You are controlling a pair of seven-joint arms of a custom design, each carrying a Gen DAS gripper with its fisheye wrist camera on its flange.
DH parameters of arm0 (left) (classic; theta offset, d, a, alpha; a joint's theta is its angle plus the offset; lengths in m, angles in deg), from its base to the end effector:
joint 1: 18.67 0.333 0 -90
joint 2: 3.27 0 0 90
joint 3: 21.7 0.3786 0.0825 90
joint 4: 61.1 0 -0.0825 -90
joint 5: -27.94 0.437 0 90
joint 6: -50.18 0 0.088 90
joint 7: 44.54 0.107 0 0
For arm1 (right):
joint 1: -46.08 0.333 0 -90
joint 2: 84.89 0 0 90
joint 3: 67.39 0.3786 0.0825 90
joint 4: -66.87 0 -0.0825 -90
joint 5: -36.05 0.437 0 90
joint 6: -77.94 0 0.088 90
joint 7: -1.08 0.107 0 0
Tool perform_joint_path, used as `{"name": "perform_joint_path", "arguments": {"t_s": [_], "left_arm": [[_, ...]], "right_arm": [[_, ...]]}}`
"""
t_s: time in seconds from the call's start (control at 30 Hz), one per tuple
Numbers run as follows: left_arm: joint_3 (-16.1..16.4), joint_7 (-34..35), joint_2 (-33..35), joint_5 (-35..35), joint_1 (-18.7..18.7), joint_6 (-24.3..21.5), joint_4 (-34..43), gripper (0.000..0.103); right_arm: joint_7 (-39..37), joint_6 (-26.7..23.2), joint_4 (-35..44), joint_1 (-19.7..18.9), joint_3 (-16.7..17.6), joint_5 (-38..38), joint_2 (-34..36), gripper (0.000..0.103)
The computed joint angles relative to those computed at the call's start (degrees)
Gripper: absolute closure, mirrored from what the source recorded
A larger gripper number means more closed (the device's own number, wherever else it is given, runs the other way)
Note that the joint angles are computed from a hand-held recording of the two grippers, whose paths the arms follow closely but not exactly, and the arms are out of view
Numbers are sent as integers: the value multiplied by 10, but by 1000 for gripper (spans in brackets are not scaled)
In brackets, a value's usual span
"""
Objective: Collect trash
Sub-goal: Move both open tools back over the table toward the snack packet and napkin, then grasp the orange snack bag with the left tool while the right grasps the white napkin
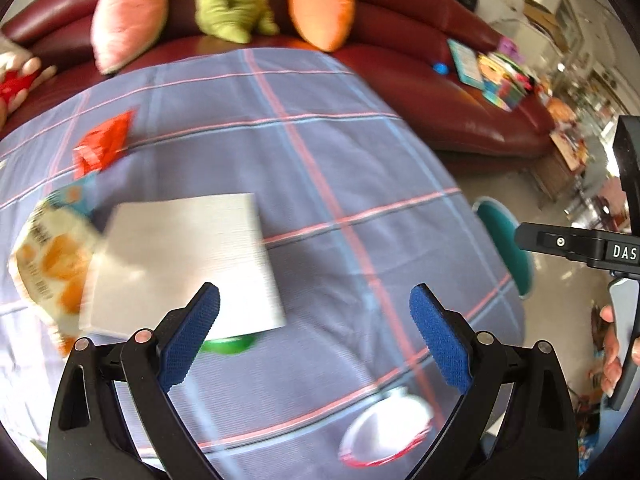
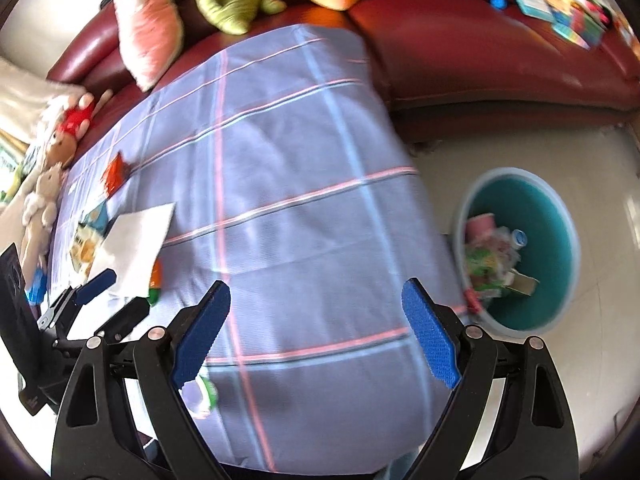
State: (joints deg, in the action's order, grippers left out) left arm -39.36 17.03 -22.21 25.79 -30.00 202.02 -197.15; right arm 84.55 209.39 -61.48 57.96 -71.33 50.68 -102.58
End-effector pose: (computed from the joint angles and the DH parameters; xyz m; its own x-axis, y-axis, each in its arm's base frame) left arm 0.4477 -0.2617 0.5459 -0.0559 -0.9765 0.2080 -0.8509 -0.0624 -0.5216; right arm 0.5169 0.0743 0.5734 0.1546 -0.9638 -0.2172 -0.9313 -0.0688 -0.3577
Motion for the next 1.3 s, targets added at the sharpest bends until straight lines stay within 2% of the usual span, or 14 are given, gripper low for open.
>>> {"name": "perform_joint_path", "arguments": {"t_s": [0.3,0.53,0.67,0.97,1.1,1.13,1.2,1.23,1.3], "left_arm": [[27,-11,-106,-13,43,-19,-89,7],[38,-36,-166,-23,94,-27,-146,7],[52,-34,-167,-45,103,-23,-158,7],[46,-26,-140,-49,117,12,-160,8],[69,-5,-116,-78,99,41,-158,20],[70,1,-110,-83,96,45,-156,26],[74,17,-100,-92,89,53,-153,45],[75,25,-97,-96,86,55,-153,64],[73,37,-95,-94,88,55,-153,68]], "right_arm": [[3,-17,23,38,36,-7,26,19],[7,-26,43,63,57,-16,52,19],[11,-32,51,72,65,-17,68,19],[24,-37,69,84,80,-21,101,19],[20,-34,84,88,86,-25,116,19],[21,-34,90,89,88,-28,121,19],[20,-34,101,92,92,-35,133,19],[18,-34,107,93,94,-38,139,19],[14,-33,119,96,99,-47,152,19]]}}
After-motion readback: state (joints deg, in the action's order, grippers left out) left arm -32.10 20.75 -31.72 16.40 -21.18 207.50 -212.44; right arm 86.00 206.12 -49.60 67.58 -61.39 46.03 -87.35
